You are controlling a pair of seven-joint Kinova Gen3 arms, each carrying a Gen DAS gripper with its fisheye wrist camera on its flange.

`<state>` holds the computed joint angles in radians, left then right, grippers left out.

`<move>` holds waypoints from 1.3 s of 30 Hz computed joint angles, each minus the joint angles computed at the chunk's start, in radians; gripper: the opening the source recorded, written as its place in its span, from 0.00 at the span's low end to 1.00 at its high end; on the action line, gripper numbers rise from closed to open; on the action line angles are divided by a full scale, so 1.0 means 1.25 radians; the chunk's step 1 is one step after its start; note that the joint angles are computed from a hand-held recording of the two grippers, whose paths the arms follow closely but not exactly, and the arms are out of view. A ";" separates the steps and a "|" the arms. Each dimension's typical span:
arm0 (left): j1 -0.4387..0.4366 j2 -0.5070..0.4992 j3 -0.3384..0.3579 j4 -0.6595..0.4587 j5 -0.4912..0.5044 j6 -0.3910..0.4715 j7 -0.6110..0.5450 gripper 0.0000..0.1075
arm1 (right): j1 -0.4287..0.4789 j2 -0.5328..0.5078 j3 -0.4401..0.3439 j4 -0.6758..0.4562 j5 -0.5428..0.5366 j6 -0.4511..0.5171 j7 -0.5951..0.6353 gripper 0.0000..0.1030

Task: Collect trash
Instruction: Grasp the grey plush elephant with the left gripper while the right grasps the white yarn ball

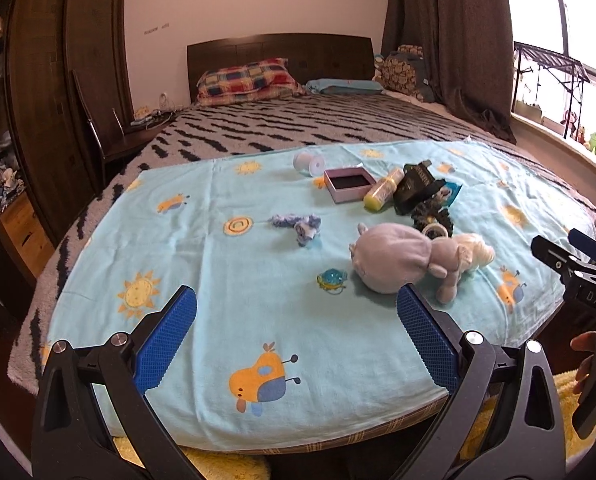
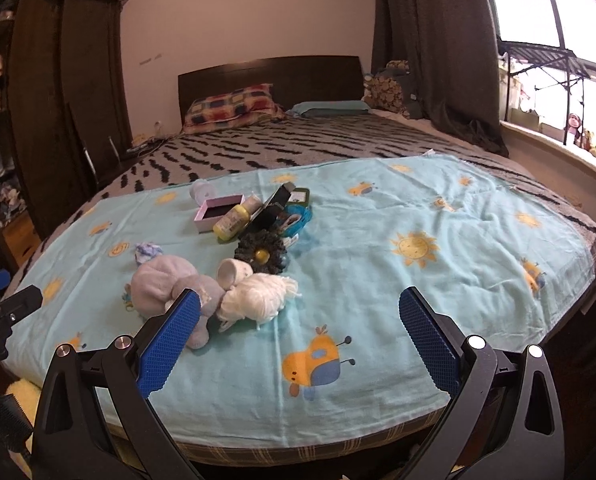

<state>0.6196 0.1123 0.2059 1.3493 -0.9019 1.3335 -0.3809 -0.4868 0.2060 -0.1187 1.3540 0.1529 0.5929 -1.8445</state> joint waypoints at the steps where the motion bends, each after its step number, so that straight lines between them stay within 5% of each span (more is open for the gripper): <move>1: -0.005 0.000 -0.002 0.006 0.009 -0.011 -0.006 0.88 | 0.000 0.014 0.001 -0.021 -0.015 0.027 0.020 0.97; 6: -0.028 0.001 -0.010 0.033 0.039 -0.067 -0.032 0.88 | -0.017 0.049 0.008 -0.046 0.005 0.032 -0.011 0.93; 9: -0.043 0.000 -0.016 0.044 0.055 -0.104 -0.046 0.88 | -0.033 0.080 0.016 -0.084 0.025 0.068 -0.019 0.69; 15: -0.069 0.012 -0.027 0.035 0.093 -0.159 -0.090 0.88 | 0.013 0.138 -0.017 -0.149 -0.083 0.100 0.072 0.66; 24: -0.098 0.079 -0.061 -0.035 0.202 -0.222 -0.224 0.88 | 0.069 0.180 -0.056 -0.189 -0.226 0.101 0.223 0.37; 36: -0.105 0.175 -0.117 -0.134 0.310 -0.218 -0.371 0.88 | 0.081 0.165 -0.026 -0.184 -0.233 0.084 0.227 0.33; 39: -0.109 0.180 -0.124 -0.140 0.328 -0.235 -0.392 0.75 | 0.086 0.171 -0.026 -0.189 -0.236 0.090 0.229 0.33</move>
<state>0.4838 0.3368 0.0511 1.1739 -0.4915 1.0400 -0.8706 -0.3799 0.4198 -0.1513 1.1173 -0.1427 0.7053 -1.5583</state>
